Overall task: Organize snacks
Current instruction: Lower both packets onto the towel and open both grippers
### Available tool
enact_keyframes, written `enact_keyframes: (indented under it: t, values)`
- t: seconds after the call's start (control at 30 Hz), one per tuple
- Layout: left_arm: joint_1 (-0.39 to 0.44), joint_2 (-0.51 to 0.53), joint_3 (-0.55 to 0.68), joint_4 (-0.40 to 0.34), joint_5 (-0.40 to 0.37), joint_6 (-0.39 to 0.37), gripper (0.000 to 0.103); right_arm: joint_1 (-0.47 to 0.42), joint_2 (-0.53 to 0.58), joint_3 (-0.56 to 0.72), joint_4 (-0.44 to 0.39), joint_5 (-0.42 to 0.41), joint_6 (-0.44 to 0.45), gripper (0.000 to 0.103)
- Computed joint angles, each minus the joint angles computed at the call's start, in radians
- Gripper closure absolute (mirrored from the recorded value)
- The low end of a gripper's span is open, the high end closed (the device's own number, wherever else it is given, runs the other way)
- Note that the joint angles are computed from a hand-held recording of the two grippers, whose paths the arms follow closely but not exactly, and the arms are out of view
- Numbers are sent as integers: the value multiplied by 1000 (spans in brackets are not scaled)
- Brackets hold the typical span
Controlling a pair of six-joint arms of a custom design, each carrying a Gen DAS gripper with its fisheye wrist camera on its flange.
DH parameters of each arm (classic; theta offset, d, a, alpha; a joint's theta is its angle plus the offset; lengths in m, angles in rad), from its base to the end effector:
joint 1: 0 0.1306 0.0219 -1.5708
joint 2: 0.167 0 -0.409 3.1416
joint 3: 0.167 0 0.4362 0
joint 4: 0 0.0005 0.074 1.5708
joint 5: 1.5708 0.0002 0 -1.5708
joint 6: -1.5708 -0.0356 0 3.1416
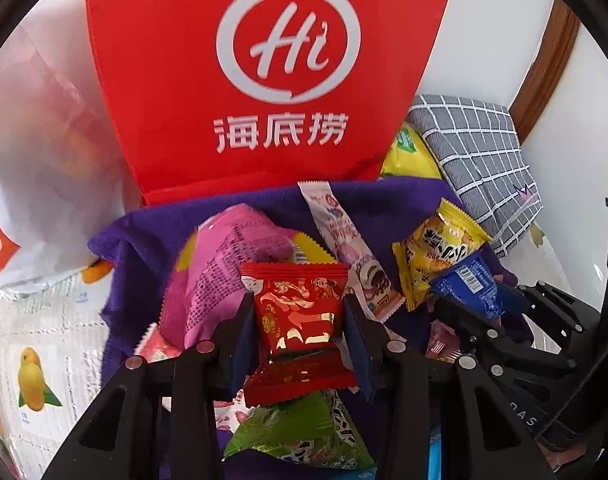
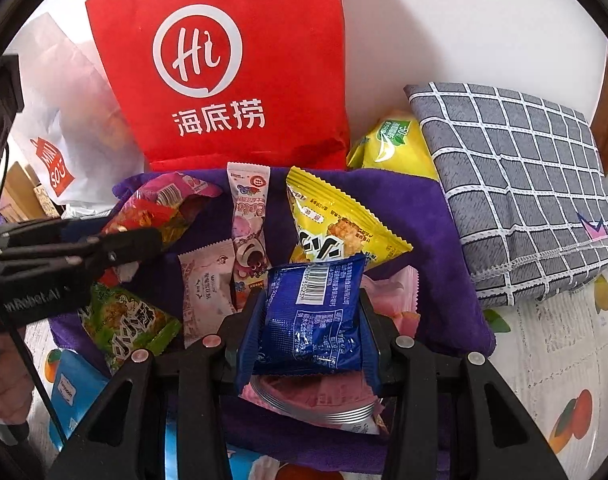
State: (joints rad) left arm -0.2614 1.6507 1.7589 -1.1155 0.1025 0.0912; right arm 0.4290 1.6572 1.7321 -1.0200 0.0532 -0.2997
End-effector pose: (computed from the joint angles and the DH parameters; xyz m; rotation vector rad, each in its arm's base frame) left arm 0.5919 -0.1626 0.4817 0.2587 2.5795 -0.2625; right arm 0.5679 0.2571 0.4703 -0.1417 2.5253 0.2286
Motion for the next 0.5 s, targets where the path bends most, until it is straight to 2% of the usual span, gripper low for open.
enact_keyframes:
  t: [0.5]
  values:
    - [-16, 39, 29, -62, -13, -8, 61, -2, 3, 3, -16, 12, -1, 60]
